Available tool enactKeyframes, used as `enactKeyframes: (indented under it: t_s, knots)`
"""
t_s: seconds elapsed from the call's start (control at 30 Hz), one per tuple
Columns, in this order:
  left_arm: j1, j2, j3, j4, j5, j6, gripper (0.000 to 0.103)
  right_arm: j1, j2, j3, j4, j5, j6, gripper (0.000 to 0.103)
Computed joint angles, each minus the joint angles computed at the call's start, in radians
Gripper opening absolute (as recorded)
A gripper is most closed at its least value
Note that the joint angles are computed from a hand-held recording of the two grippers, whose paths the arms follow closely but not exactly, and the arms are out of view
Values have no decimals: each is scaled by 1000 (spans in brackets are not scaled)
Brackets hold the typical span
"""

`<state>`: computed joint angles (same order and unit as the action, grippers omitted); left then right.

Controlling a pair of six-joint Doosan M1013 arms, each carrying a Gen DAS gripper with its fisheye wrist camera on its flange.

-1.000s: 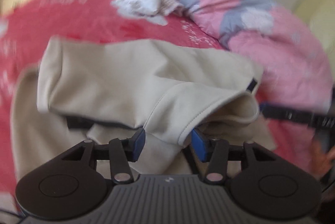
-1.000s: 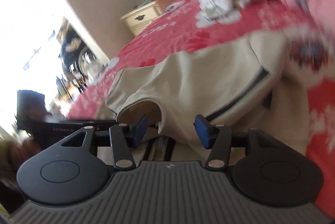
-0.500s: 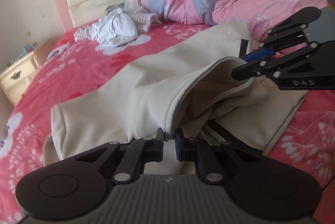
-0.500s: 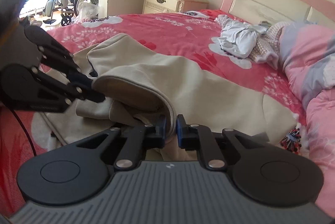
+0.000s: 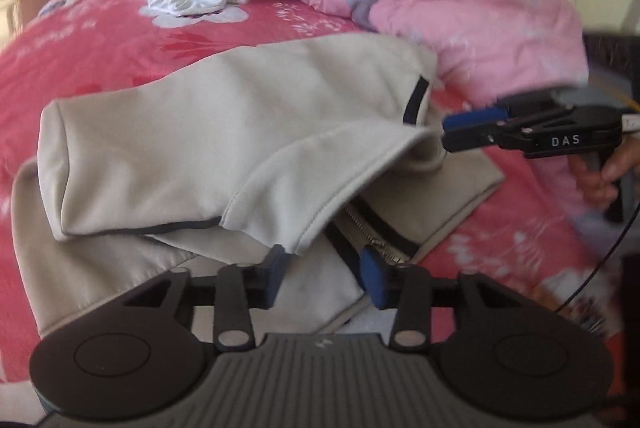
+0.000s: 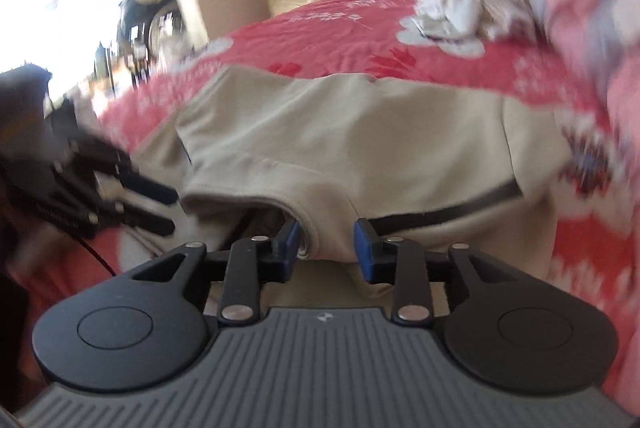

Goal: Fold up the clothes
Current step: 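Lift the hoodie edge with both grippers and fold it over the body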

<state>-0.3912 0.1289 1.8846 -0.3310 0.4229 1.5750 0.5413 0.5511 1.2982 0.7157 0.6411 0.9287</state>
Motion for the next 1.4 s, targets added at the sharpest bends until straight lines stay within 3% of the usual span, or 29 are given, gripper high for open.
enactKeyframes:
  t_s: [0.07,0.13,0.27,0.37,0.53,0.7,0.8,0.97,1.03,1.2,1.4]
  knots:
    - [39,2,7,-178,11,61,51,-36,13,-4,135,49,109,43]
    - [75,13,13,-338,22,81,51,-63,27,1,258,79,214,45]
    - [122,43,20,-594,43,123,52,-82,75,-33,332,173,428,49]
    - [144,66,22,-741,67,163,52,-83,105,-51,383,228,524,52]
    - [158,99,20,-882,81,188,51,-85,127,-39,490,235,633,54]
    - [158,123,7,-918,87,187,48,-81,152,-55,567,261,652,55]
    - [157,127,8,-935,81,182,39,-75,166,-85,540,276,670,49]
    - [153,119,21,-924,55,175,17,-67,179,-129,442,285,661,20]
    - [144,109,18,-851,36,123,13,-61,180,-151,368,292,637,17]
    - [132,77,18,-769,27,87,10,-35,174,-211,179,301,536,12]
    - [117,46,32,-671,42,48,10,-31,169,-220,151,348,479,11]
